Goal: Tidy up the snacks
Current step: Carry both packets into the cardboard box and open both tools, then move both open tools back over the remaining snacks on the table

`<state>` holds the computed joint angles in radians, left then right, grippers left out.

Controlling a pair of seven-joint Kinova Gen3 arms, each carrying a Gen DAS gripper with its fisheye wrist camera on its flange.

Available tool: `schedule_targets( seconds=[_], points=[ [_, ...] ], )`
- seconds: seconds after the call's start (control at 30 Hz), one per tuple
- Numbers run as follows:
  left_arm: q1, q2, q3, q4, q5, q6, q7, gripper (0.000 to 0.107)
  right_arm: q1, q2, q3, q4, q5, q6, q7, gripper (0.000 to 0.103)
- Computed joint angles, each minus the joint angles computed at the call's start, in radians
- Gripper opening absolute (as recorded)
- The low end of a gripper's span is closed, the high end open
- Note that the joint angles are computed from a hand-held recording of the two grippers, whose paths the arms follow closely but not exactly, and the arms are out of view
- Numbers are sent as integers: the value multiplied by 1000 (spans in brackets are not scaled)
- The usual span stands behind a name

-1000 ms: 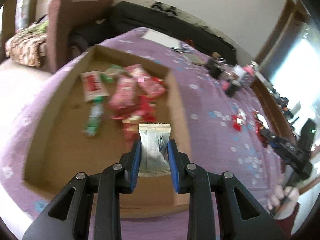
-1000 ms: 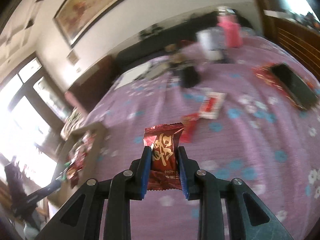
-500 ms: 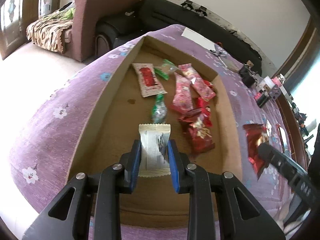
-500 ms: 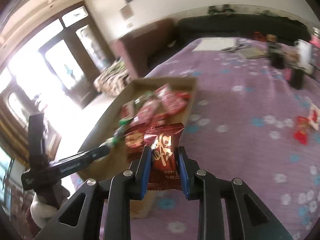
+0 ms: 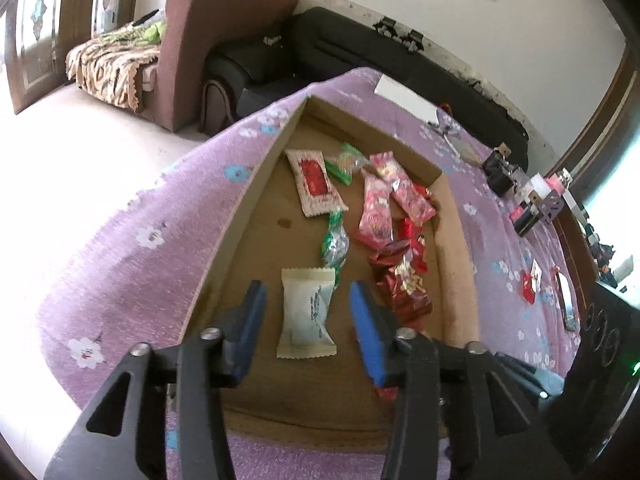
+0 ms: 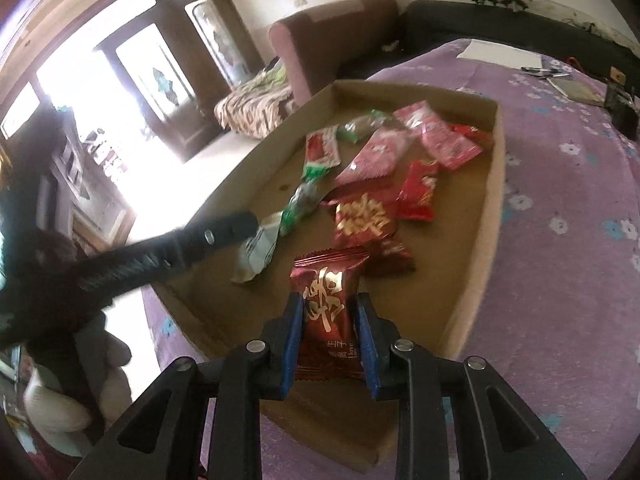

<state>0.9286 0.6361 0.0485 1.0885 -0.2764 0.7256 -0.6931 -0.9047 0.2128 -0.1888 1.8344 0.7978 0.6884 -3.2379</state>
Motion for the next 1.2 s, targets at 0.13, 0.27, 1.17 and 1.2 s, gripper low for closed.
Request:
schedule_targets(
  seconds=[0.13, 0.27, 1.17, 1.2],
  points=[
    [10, -12, -11, 13, -15, -7, 18, 50, -43, 13, -7, -28, 50, 80, 0, 31],
    [19, -4, -10, -8, -24, 13, 19, 50, -75, 5, -21, -35, 106, 150, -30, 46],
    [266, 234, -88, -541, -200, 465, -145, 50, 50, -324, -290, 299, 106, 388, -494, 62],
    [270, 246, -90, -566, -195, 479, -161, 50, 56, -336, -299, 312, 97, 391, -506, 62]
  ],
)
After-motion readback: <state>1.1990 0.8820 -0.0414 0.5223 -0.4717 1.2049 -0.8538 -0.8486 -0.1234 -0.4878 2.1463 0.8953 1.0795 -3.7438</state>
